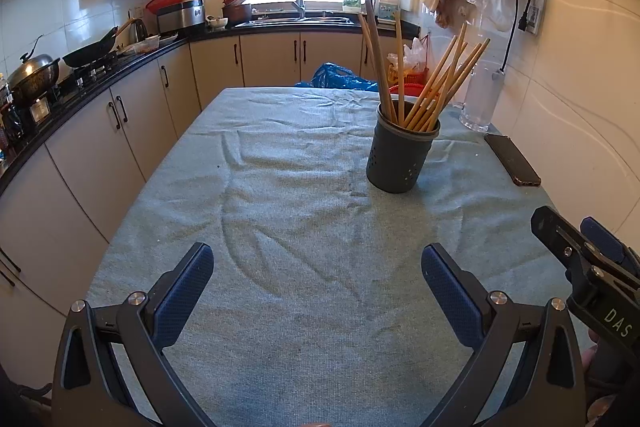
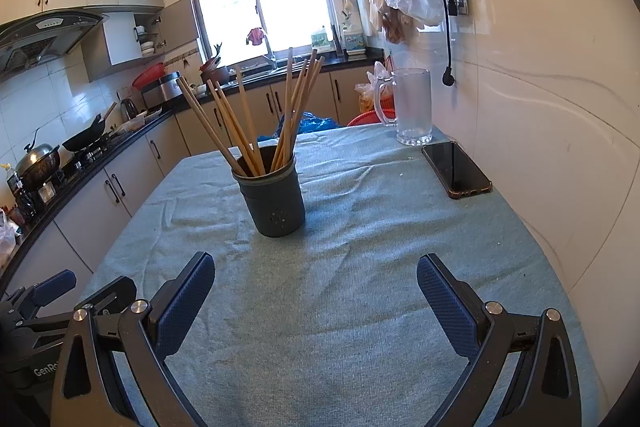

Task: Organize utensils

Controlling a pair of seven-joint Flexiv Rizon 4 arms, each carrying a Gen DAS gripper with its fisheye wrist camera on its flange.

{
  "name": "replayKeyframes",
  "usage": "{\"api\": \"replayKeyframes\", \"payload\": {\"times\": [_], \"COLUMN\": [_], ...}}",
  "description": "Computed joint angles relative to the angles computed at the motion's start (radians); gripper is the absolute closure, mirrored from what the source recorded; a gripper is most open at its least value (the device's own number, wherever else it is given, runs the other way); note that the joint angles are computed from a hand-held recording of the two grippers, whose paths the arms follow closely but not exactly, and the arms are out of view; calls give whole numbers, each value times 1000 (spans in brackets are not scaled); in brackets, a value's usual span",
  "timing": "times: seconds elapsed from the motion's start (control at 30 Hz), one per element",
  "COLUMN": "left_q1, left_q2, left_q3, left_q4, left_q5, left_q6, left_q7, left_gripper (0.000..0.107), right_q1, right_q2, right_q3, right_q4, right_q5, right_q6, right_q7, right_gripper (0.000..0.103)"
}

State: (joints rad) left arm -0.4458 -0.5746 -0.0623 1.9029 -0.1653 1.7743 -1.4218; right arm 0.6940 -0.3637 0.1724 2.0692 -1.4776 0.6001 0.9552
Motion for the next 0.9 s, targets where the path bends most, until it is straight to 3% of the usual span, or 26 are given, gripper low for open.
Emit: {"api": "replayKeyframes", "payload": {"times": [0.9], "left_q1": [9], "left_q2": [-6], "left_q3": [-8], "left_q4": [-3], "left_q5": [8], "left_q6": [-12], "left_q7": [-5], "left_gripper": [4], "right_q1": [4], "right_q2": [-19], "right_q3": [-5], "right_q4": [-13], "right_q5": [2], "right_q6": [9], "right_q7": [0], "right_gripper": [0]}}
